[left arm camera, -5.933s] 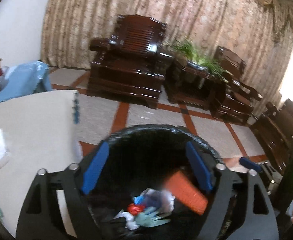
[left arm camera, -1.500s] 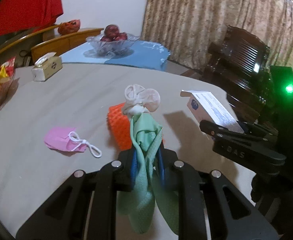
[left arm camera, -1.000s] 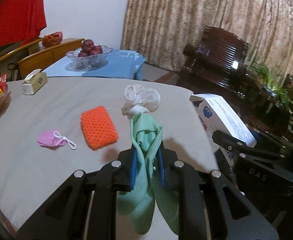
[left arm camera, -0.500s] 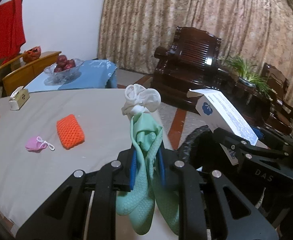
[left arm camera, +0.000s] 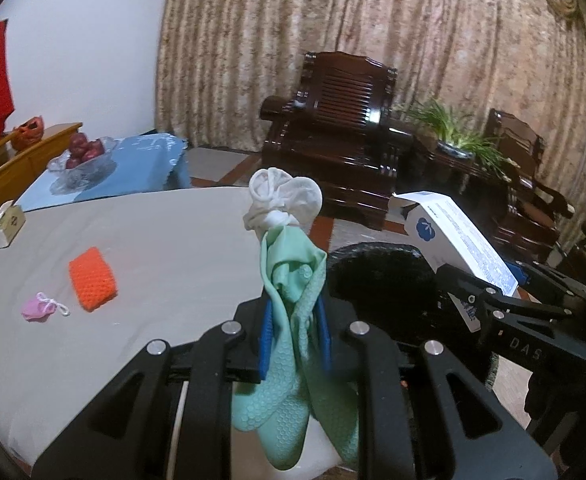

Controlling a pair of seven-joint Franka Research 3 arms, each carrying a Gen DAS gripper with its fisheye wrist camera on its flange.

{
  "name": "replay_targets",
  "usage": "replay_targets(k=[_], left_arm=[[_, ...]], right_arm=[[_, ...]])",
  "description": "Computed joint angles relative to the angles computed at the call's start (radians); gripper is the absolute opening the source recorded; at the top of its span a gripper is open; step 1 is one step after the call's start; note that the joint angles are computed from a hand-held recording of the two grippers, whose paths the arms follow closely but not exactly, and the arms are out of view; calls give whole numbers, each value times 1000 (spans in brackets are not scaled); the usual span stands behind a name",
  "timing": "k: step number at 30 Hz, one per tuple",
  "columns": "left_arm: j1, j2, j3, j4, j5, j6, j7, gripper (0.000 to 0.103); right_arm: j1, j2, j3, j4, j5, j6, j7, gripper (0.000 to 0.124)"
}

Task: Collect trash
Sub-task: 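Carry the white box and green glove over the black bin with both tools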

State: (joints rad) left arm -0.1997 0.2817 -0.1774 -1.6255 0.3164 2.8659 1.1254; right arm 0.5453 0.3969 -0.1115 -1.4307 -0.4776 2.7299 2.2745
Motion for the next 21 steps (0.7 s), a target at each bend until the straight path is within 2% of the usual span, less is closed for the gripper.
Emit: replay_targets(k=[4, 14, 21], left_arm=[[-4, 35, -22, 40, -18, -4, 39, 18], [-30, 154, -66, 175, -82, -42, 157, 18], [-49, 264, -95, 304, -144, -110, 248, 19]], right_arm=[[-1, -43, -22, -64, -38, 1, 52, 57], [-52, -82, -7, -124, -96, -23, 122, 56], [-89, -86, 9, -159, -84, -32, 127, 56]])
